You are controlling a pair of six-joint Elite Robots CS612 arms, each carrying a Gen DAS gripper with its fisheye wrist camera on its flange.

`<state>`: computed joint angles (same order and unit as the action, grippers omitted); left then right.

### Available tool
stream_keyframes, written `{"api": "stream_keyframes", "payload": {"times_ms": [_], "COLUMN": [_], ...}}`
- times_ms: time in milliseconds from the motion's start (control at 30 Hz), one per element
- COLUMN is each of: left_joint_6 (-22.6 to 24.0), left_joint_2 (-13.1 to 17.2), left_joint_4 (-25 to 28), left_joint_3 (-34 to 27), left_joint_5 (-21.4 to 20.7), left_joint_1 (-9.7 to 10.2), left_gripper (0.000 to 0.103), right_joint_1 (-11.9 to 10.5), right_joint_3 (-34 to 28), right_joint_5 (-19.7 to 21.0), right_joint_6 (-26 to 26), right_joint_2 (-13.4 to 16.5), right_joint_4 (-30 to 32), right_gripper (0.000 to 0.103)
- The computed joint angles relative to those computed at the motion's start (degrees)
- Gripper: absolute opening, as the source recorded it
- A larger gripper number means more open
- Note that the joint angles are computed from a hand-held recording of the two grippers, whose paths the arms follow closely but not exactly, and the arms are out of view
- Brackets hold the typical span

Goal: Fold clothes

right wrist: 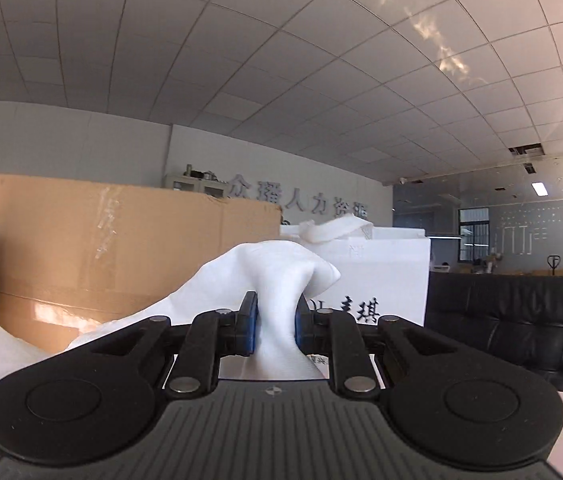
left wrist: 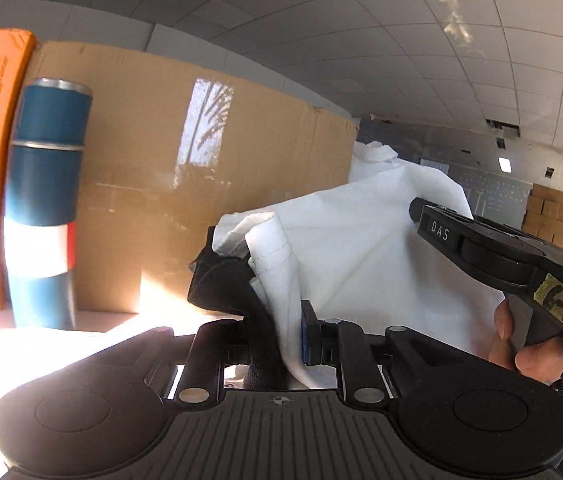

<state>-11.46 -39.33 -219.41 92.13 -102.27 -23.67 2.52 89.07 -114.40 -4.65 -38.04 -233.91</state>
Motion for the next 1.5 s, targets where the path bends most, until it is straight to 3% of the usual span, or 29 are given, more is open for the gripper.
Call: {"api": "stream_keyframes", "payload": {"times_ms": [233,267,300,333,433,500,600,733,767,900,1000,1100,1233,1333,1500], "left_joint_6": [-5.7,-6.2,-6.8,-7.4,-9.9,-10.7,-10.7,-9.5,-9.4,-10.1,-9.6,-7.7,-5.2,-6.6,-4.5], "left_joint_2": [0.6,0.5,0.4,0.3,0.1,0.1,-0.2,-0.7,-0.8,-1.1,-1.5,-2.1,-2.5,-2.2,-1.3], "left_joint_4": [13.3,13.7,14.1,14.3,12.7,11.2,8.2,10.5,11.4,12.1,11.6,15.8,17.6,14.1,-1.2], "left_joint_3": [-2.8,-2.6,-2.5,-2.2,-1.4,-0.9,-0.1,0.0,0.0,0.5,1.2,1.1,1.3,1.7,4.1], "left_joint_5": [-7.5,-7.5,-7.5,-7.3,-7.2,-5.8,-0.1,2.1,2.6,4.7,8.0,9.4,10.7,9.8,12.4], "left_joint_1": [1.73,1.82,1.90,2.00,2.58,2.45,1.37,1.02,0.95,0.86,0.40,0.04,-0.42,-0.08,-0.58], "left_gripper": [0.025,0.029,0.040,0.053,0.064,0.072,0.091,0.092,0.092,0.092,0.092,0.094,0.096,0.096,0.097], "right_joint_1": [-2.8,-2.9,-2.9,-2.8,-3.1,-3.8,-4.8,-7.0,-7.0,-6.3,-5.5,-5.3,-4.9,-5.0,-5.0], "right_joint_3": [0.8,0.6,0.0,-0.6,-1.5,1.0,4.9,9.9,10.1,9.7,8.3,7.8,7.9,8.5,8.8], "right_joint_5": [-3.6,-4.5,-5.7,-6.9,-8.2,-5.4,0.3,14.1,14.6,12.4,6.7,4.9,3.6,3.9,3.8], "right_joint_6": [14.3,15.1,15.1,15.0,16.6,20.4,25.4,23.1,21.5,17.4,17.7,18.2,18.3,18.5,17.7], "right_joint_2": [-1.4,-1.1,-0.8,-0.5,-0.3,-2.6,-6.0,-10.2,-10.6,-11.2,-10.9,-10.6,-10.1,-10.4,-10.8], "right_joint_4": [18.9,20.0,20.9,21.8,23.8,24.2,24.8,26.9,28.7,37.0,46.2,49.5,50.4,49.5,46.5], "right_gripper": [0.016,0.018,0.020,0.024,0.044,0.056,0.073,0.096,0.098,0.098,0.098,0.099,0.103,0.103,0.103]}}
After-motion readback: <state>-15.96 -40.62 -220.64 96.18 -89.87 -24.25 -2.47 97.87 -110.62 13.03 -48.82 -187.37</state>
